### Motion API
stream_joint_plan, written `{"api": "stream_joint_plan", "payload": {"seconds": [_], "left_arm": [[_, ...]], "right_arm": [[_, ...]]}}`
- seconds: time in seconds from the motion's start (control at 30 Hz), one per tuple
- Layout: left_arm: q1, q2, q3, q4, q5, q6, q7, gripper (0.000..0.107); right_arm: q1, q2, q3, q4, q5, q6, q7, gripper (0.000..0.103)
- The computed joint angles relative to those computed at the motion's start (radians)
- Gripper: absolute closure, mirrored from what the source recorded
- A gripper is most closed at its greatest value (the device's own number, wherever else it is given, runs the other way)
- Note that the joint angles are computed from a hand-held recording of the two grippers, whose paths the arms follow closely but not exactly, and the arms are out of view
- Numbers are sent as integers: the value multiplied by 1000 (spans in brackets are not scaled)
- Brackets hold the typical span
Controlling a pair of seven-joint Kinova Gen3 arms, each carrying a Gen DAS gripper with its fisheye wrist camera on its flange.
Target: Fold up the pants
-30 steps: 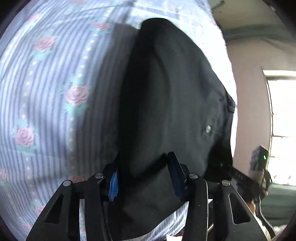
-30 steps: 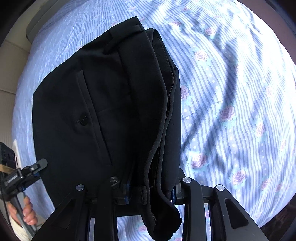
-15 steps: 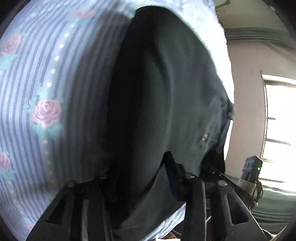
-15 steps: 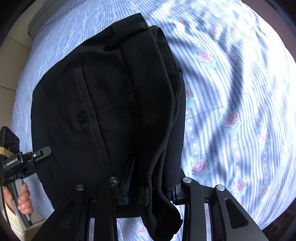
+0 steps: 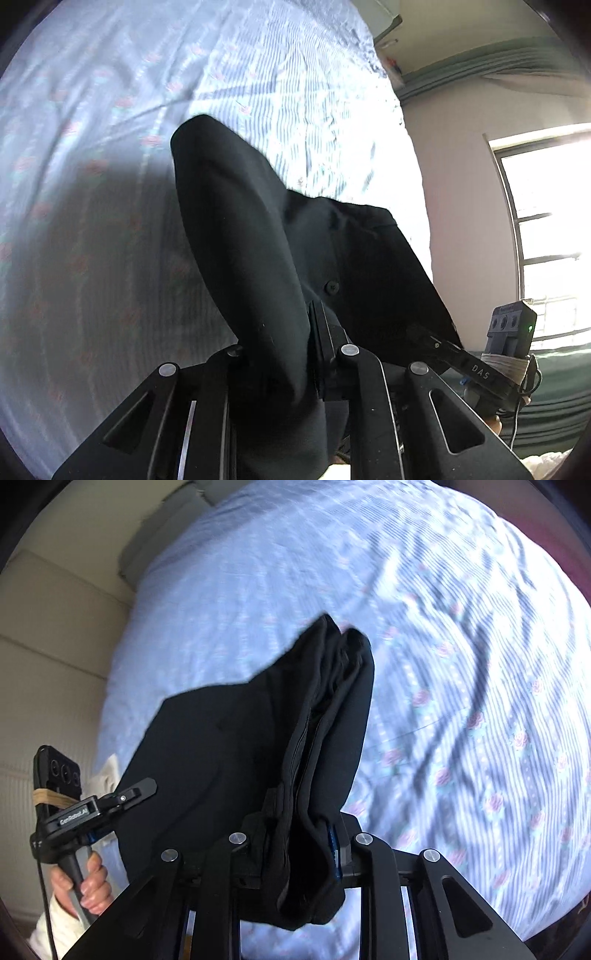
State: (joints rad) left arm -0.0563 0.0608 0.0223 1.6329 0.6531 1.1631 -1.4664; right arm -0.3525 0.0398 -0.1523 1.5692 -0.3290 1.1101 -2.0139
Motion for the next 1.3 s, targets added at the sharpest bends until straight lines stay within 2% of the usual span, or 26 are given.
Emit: {"api": "stream_joint_plan", "payload": {"seconds": [0.1, 0.27, 0.37, 0.43, 0.53, 0.63, 0.8, 0.9, 1.03, 1.1, 1.3], "left_arm": [[-5, -86, -25, 60, -3, 34, 9, 90], [-28, -238, -106, 173, 15, 108, 6, 90], [-52, -312, -180, 205, 2, 201, -32, 90], [-72, -362, -263, 224, -19, 282, -99, 90], [-121, -414, -361, 214, -47, 399, -189, 90], [-156, -436, -441, 155, -90, 499, -249, 90], [-216, -472, -566, 65, -149, 621, -327, 90], [-246, -489, -614, 11, -177, 657, -322, 90], [-221, -499, -709, -60, -190, 683, -351, 90], [-190, -493, -765, -91, -192, 690, -354, 90], [79, -502, -1024, -202, -230, 657, -393, 90]], "right_arm": [[-21, -36, -29, -1, -7, 11, -18, 79], [-96, -68, -87, -40, 32, 42, -112, 79], [-187, -75, -126, -79, 108, 62, -233, 79], [-231, -75, -184, -106, 149, 57, -315, 79], [-292, -58, -229, -145, 218, 66, -437, 79], [-381, -15, -254, -216, 289, 75, -542, 79], [-499, 86, -245, -364, 324, 87, -493, 79], [-562, 134, -221, -440, 328, 77, -433, 79], [-628, 190, -194, -535, 342, 67, -385, 79], [-666, 234, -185, -621, 365, 101, -372, 79], [-825, 376, -90, -884, 431, 176, -337, 79]]}}
